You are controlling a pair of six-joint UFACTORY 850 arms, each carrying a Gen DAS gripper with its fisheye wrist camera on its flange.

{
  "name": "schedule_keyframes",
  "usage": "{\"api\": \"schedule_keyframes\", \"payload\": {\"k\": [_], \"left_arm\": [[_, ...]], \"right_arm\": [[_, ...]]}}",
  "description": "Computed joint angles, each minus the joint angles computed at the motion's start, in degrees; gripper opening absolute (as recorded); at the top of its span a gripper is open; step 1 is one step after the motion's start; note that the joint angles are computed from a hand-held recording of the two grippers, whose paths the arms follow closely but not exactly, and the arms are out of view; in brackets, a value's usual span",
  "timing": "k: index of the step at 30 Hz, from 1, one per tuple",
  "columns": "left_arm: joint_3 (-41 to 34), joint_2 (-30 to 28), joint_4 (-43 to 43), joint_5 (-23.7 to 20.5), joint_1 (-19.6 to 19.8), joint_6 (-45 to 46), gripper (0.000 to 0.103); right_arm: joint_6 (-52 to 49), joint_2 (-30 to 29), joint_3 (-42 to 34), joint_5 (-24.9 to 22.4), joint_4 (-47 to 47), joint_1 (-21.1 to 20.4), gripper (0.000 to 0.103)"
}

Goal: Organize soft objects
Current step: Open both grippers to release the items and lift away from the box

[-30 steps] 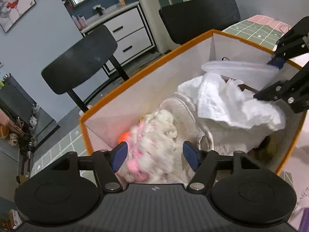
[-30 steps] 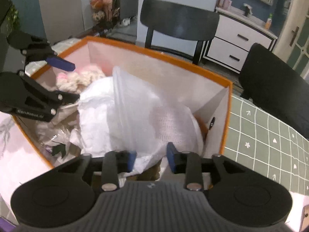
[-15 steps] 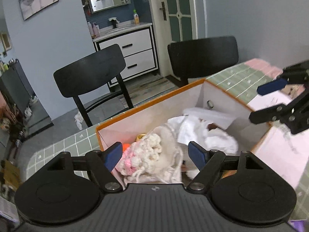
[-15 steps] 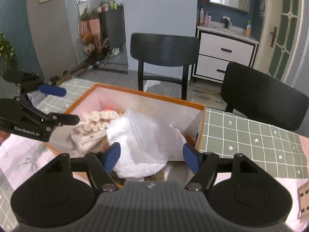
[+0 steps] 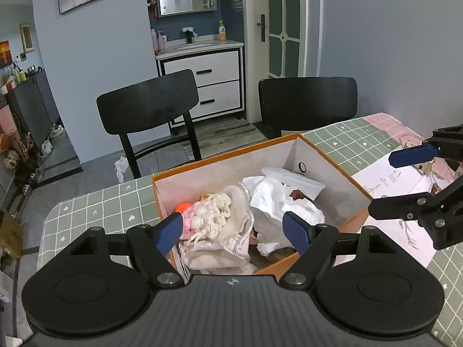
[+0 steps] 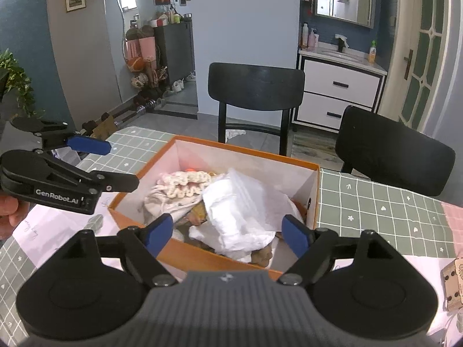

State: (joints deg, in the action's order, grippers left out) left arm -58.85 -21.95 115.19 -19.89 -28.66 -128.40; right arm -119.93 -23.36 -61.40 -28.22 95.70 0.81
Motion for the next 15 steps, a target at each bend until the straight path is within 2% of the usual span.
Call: {"api": "schedule_keyframes", "payload": {"k": [11,15], "left_arm": [[3.5,3.2,-2.06,-3.72,-2.75,-1.61,0.092],[4.58,4.08,-3.79,-6.23,-3.93,-3.34,0.092]], "right_arm": [[-1.9,4.71,4.58,-0.67,1.6,-0.17,0.087],[-2.65,6.32,6.45,-1.63,3.92,-0.61,0.098]]}}
